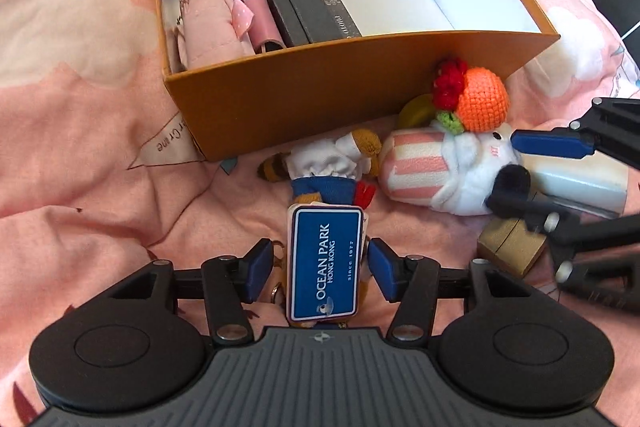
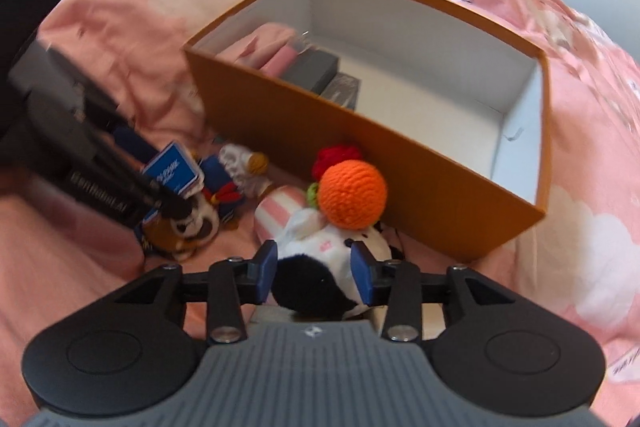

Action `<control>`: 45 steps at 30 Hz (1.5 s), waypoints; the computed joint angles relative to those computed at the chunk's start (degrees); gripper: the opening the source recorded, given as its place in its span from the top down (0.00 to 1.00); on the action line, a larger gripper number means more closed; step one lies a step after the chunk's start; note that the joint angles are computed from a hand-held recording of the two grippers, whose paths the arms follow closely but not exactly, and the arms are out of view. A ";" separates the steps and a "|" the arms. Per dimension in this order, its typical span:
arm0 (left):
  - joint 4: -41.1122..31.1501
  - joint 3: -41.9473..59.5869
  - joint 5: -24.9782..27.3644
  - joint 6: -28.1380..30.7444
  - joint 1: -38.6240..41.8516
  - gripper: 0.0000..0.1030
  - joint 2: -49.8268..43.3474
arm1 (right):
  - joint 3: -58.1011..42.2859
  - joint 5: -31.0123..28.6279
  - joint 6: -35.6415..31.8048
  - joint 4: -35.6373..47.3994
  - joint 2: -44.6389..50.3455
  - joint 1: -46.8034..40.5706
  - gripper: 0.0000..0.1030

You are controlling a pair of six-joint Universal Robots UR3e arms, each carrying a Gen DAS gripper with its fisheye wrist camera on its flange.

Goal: Organize objects
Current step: 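Reach the left tool to the blue Ocean Park card while the right tool reaches the white plush, then lift the Ocean Park card bear with the left tool while the right tool lifts the white plush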

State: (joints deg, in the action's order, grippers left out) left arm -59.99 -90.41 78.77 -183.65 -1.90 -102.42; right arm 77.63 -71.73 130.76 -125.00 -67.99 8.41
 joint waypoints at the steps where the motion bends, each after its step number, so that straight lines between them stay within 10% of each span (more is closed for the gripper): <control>1: 0.07 -0.01 -0.31 -0.09 0.08 0.39 -0.25 | 0.03 -0.86 -1.38 -0.31 0.21 0.54 0.50; 14: -0.69 -0.20 -1.77 -0.56 0.33 0.37 -2.06 | -4.07 -8.77 -9.17 -2.16 6.26 5.40 0.29; 29: -1.48 -4.11 -3.15 -0.34 2.08 0.44 2.65 | -1.96 -11.42 -10.46 -7.05 6.99 6.11 0.46; 45: -4.00 -6.49 -4.76 1.01 5.92 0.49 11.45 | -39.76 14.24 5.63 44.29 16.43 -6.48 0.50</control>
State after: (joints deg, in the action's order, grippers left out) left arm -64.00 -96.91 74.01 -182.64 4.02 -90.97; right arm 37.86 -57.49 136.39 -80.71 -51.56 1.93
